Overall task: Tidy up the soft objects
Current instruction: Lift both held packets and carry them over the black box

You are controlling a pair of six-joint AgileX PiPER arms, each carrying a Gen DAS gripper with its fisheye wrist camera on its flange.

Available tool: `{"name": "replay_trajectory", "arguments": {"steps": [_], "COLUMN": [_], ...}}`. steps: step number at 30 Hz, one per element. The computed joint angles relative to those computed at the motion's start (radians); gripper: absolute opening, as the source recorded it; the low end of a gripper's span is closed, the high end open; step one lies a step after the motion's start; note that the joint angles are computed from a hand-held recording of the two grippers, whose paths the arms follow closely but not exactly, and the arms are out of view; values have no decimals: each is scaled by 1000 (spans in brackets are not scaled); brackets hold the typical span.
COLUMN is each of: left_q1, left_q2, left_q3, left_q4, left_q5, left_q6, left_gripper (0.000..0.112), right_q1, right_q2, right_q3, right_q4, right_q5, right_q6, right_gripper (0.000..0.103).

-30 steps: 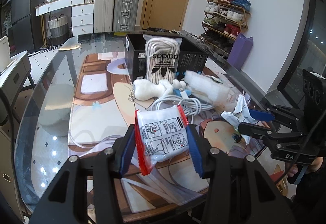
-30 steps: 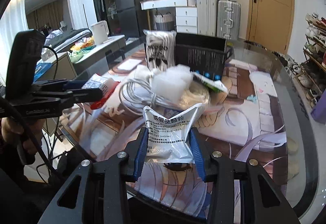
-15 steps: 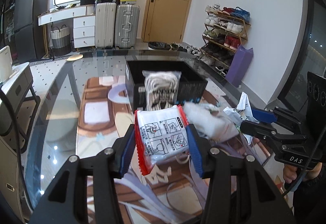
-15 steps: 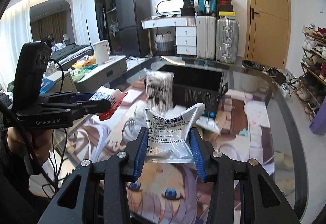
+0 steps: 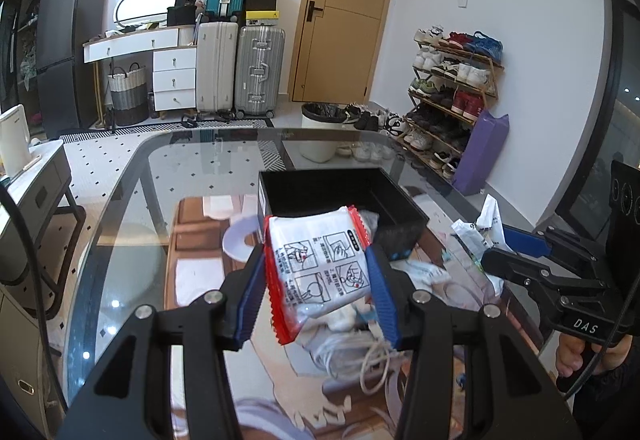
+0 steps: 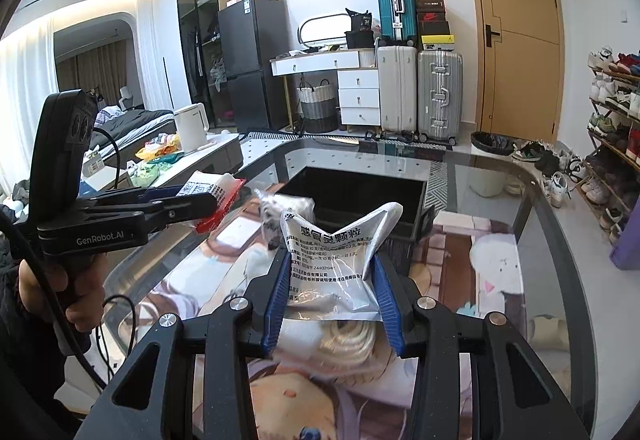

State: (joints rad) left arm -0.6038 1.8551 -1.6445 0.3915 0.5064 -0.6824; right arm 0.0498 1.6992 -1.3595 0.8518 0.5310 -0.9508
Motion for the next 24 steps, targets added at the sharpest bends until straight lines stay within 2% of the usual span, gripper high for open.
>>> {"name": "replay_trajectory", "arguments": {"steps": [10, 17, 24], "left_q1": [53, 87, 96], "left_q2": [146, 278, 395], "left_q3": [-253, -473, -664], "left_q4": [-103, -191, -221], "left_q5": [76, 165, 245], "left_q6": [139, 231, 270], "left_gripper": [48, 48, 48], "right_q1": [-5, -2, 7], "right_q2": [133, 236, 326], "right_q3": [-207, -339, -466], "right_q4": [-71, -100, -135], "right_q5": [47, 82, 109], "right_q6": [87, 136, 176], "right_gripper": [41, 41, 41]}}
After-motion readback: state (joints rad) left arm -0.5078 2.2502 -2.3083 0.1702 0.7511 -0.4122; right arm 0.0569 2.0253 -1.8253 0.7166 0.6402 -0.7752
